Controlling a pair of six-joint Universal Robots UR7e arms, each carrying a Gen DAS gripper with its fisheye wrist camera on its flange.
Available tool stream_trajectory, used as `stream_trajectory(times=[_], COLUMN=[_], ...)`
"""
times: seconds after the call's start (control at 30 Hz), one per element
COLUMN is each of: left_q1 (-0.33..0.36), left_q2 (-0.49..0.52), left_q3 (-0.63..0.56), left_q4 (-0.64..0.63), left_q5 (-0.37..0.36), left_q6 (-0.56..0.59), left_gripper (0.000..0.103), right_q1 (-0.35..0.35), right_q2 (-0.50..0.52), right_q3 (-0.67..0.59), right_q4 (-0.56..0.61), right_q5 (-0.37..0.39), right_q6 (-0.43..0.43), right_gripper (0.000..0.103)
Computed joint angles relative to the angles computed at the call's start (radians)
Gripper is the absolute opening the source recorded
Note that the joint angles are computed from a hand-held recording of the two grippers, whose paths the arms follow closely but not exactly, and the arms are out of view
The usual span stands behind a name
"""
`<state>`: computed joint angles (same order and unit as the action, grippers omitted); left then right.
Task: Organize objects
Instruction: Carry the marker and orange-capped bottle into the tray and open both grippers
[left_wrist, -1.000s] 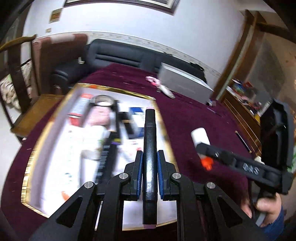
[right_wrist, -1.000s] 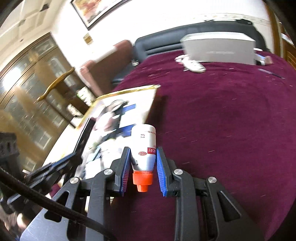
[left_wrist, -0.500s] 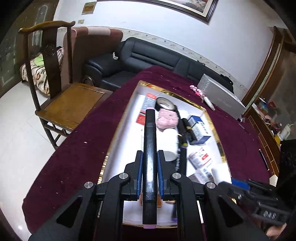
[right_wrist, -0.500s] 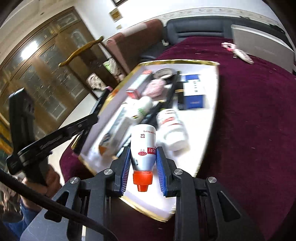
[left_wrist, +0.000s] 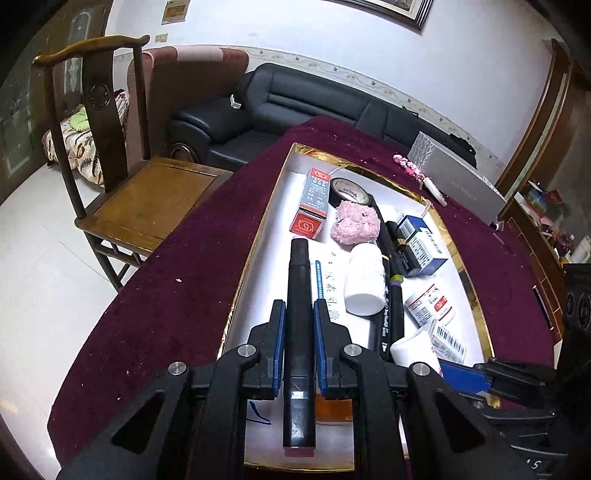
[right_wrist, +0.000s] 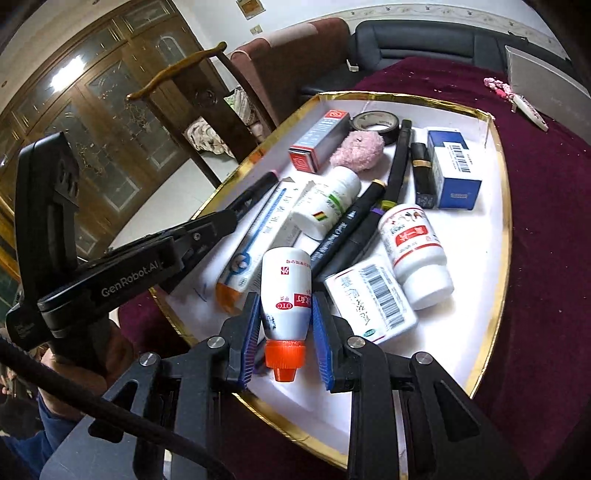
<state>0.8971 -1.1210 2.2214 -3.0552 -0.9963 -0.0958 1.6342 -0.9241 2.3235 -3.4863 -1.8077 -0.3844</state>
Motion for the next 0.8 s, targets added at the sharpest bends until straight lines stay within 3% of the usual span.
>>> stream_trajectory(times=[0.2,0.47,0.8], left_q1=[0.004,-0.013,-0.033], left_q2=[0.001,0.021,0.04], left_q3=[0.001,0.006,0.002], left_q4=[0.012,-0.013,-0.005], left_q5=[0.011,0.08,0.126], left_q6=[0.005,0.034,0.041], left_gripper=[0.012,0.012,0.012], right_q1=[-0.006,0.021,0.026], right_q2=[0.013,0.052,0.06], right_q3=[0.008,0.01,0.005], right_q4=[-0.052,-0.125,-0.131], right_q5=[-0.055,-0.136,-0.151], right_q6=[-0.011,-0.048,-0.055], right_gripper=[0.026,0.026,0.026])
